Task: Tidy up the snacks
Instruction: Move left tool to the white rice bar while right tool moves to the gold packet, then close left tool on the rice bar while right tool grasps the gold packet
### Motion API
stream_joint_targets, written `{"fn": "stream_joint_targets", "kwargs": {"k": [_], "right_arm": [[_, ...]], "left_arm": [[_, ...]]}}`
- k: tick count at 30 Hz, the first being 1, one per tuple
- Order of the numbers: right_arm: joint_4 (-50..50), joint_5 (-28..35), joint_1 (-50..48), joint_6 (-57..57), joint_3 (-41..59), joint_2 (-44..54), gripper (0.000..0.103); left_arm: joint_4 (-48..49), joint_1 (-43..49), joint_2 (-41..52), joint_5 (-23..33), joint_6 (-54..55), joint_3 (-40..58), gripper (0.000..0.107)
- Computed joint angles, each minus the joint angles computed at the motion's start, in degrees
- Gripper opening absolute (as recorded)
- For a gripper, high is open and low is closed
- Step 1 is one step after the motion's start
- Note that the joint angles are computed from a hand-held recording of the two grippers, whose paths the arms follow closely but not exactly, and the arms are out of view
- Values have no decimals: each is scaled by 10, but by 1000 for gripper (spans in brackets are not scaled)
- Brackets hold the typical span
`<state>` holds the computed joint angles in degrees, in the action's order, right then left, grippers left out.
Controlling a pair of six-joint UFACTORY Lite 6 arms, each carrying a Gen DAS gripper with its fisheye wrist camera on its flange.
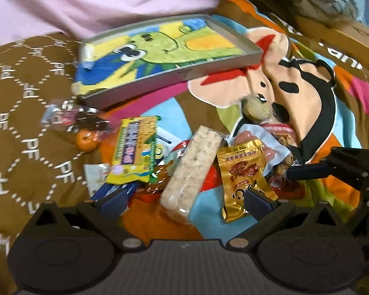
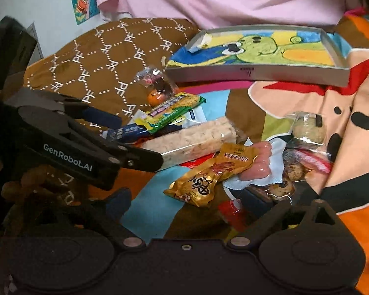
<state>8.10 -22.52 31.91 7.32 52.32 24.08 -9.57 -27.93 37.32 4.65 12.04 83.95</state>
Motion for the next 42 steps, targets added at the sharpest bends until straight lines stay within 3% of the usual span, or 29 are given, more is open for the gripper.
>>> {"fn": "stream_joint_targets", "kwargs": {"k": [3, 8, 12, 17, 25, 30, 36, 40, 42], "right_arm": [[-13, 4, -9, 13, 21, 22, 87], [-25, 11, -19, 32, 37, 43, 75], [-72, 3, -30, 87, 37, 47, 74], [-98, -5, -34, 119, 43, 56, 74], [-134, 10, -39, 167, 95, 100, 74], [-117, 9, -36, 159, 104, 110, 70], [-88, 5, -42, 163, 99, 108, 46], [-112, -1, -50, 206, 95, 108, 43], [-110, 4, -48, 202, 98, 109, 46]], "left_arm": [[-95, 10, 43, 37, 113, 61, 97], [-160, 24, 98, 107, 195, 151, 86], [-178, 24, 123, 141, 233, 197, 80], [-112, 22, 182, 198, 178, 297, 72], [-35, 20, 280, 268, 107, 458, 72], [-48, 33, 367, 360, 98, 606, 50], [-37, 34, 375, 368, 87, 612, 44], [-18, 27, 369, 357, 70, 600, 44], [-6, 23, 379, 363, 60, 617, 44]]}}
